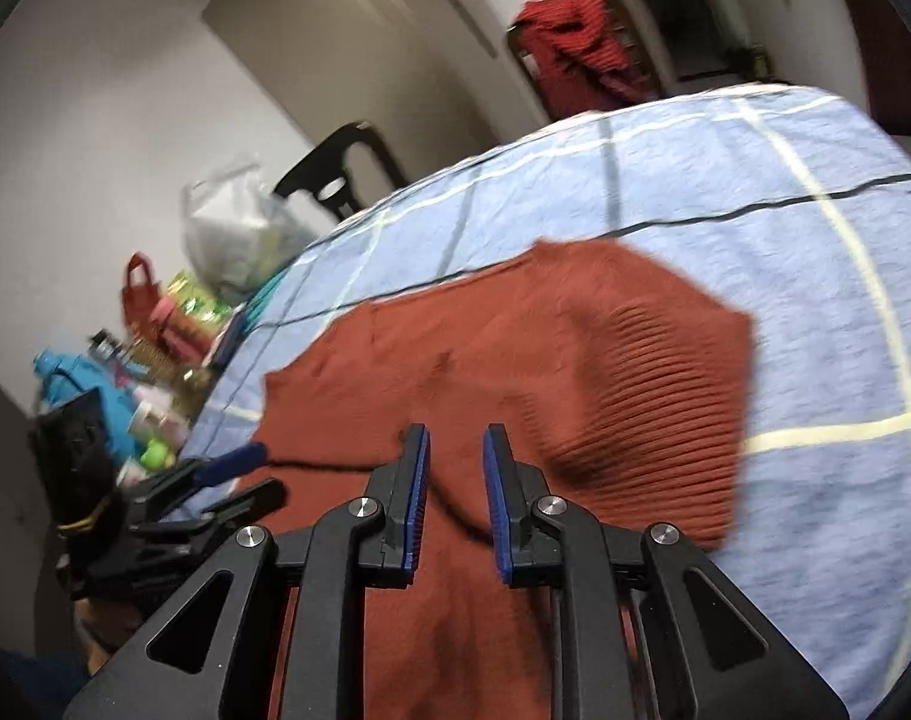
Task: Fold small clothes
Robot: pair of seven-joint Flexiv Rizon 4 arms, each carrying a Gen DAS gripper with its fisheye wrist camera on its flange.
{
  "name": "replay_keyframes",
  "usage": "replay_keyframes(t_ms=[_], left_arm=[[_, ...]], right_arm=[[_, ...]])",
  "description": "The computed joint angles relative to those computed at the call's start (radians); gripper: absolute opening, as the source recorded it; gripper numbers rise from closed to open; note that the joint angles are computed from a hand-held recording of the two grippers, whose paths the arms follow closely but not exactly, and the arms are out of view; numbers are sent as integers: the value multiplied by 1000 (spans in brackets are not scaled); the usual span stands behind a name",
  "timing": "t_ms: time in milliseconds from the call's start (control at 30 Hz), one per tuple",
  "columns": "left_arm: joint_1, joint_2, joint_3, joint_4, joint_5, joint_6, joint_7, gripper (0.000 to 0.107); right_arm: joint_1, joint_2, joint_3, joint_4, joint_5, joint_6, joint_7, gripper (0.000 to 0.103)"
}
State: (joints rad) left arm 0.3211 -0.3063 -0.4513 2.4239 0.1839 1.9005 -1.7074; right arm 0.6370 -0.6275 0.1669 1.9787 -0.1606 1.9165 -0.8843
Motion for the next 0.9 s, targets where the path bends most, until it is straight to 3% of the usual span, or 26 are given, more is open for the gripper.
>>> replay_keyframes(t_ms=[67, 167, 433, 533, 667, 767, 900], left_arm=[[21, -25, -45, -38, -2, -26, 2, 67], [50, -66, -110, -79, -22, -65, 25, 67], [85, -181, -212, -152, -118, -120, 92, 58], [55, -198, -195, -174, -160, -174, 114, 42], [-28, -188, -124, -177, -188, -160, 154, 25], [-9, -197, -158, -178, -199, -168, 180, 7], [88, -233, -275, -171, -179, -137, 215, 6]], right_arm=[[48, 7, -53, 4, 18, -46, -3, 19], [18, 3, -14, 7, -23, -100, -23, 19], [-12, 8, 29, 71, -20, -25, -33, 19], [24, 16, 1, 80, -2, -29, -32, 19], [33, 22, -2, 103, 14, -11, -33, 19], [12, 18, 18, 109, 16, 10, -27, 19], [5, 16, 21, 112, 20, 25, -23, 19]])
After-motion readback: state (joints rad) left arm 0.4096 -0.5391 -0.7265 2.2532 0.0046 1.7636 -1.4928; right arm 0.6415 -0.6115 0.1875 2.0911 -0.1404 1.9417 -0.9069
